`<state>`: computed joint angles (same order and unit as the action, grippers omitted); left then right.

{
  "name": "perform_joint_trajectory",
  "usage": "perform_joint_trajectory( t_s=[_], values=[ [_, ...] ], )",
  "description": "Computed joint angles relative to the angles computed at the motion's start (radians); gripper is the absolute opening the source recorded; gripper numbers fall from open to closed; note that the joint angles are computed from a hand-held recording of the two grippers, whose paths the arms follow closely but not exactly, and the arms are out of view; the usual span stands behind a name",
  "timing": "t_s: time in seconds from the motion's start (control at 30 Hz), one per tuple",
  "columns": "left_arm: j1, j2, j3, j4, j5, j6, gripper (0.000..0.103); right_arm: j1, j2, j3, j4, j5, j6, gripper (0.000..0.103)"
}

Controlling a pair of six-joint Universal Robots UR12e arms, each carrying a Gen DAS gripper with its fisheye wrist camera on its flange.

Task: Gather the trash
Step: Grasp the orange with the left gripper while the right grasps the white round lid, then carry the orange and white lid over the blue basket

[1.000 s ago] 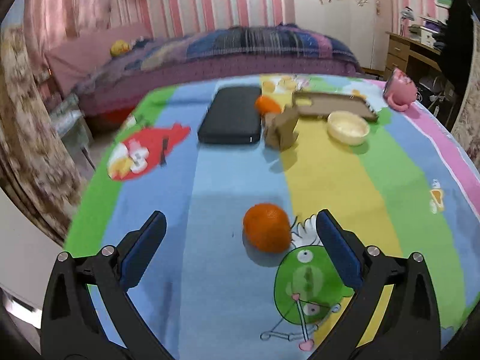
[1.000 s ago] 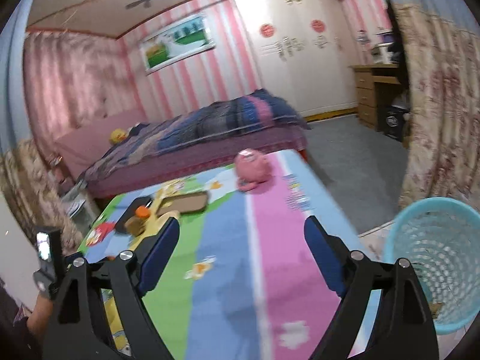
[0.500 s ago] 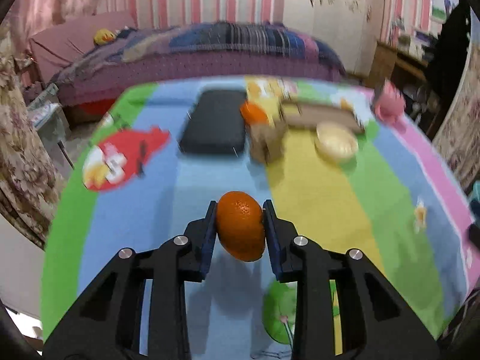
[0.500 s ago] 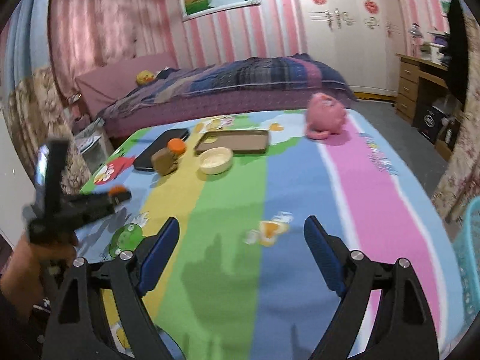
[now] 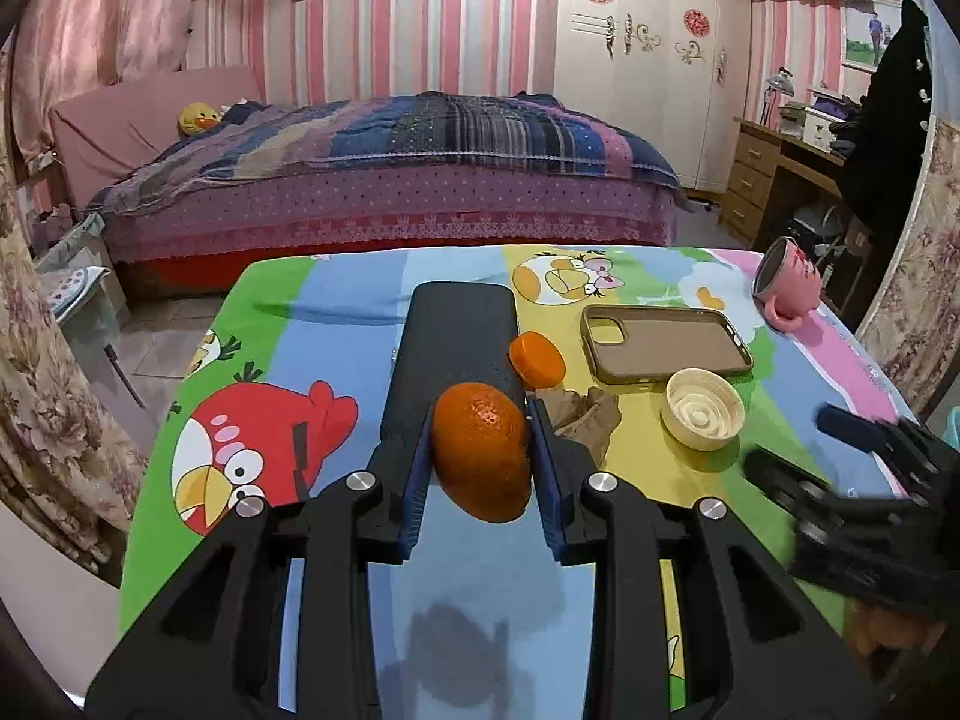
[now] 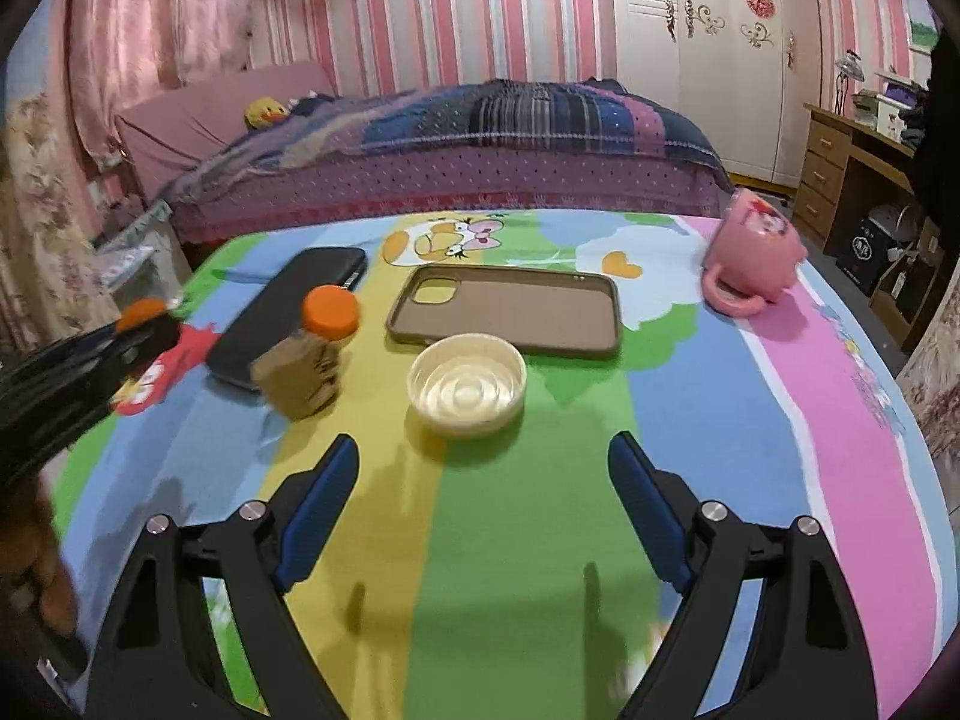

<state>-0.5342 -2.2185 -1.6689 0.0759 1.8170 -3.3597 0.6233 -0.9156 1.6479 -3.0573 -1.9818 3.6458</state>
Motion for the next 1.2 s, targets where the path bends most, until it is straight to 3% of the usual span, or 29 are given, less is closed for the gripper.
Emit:
perform_joint_trajectory(
  t_s=[0.27,0.37,0.5,0.63,0.77,0.9,1.0,1.1,1.2],
  values=[
    [0.022,0.007,-0.017,-0.020,-0.030,-0.060,0.030,-0.019,0.049,-0.101,0.143,0.014,0.011,0.084],
    [0.021,0.008,-0.018,-0.012,-0.030,-0.060,0.030,-0.030,0.056,-0.120,0.189,0.069,-0.015,0.061],
    [0.015,0.010,-0.023,-0.002,-0.033,-0.046,0.030,-0.034,0.035,-0.072,0.125,0.104,-0.032,0.061],
    [0.009,0.016,-0.039,0.017,-0.058,-0.043,0.030,-0.028,-0.033,0.064,-0.038,0.129,-0.052,0.061],
    [-0.014,0.028,-0.062,0.053,-0.065,-0.024,0.030,-0.010,-0.110,0.206,-0.177,0.086,-0.102,0.061],
    [-0.040,0.042,-0.095,0.092,-0.084,-0.027,0.030,-0.002,-0.188,0.354,-0.317,0.049,-0.040,0.061],
    [-0.059,0.036,-0.095,0.112,-0.068,-0.027,0.030,0.000,-0.213,0.420,-0.362,0.000,0.017,0.061],
    [-0.070,0.029,-0.088,0.107,-0.082,-0.044,0.030,-0.026,-0.225,0.443,-0.400,0.048,0.063,0.061],
    [-0.080,0.025,-0.091,0.103,-0.095,-0.052,0.030,-0.019,-0.227,0.445,-0.415,-0.009,0.042,0.061]
  ],
)
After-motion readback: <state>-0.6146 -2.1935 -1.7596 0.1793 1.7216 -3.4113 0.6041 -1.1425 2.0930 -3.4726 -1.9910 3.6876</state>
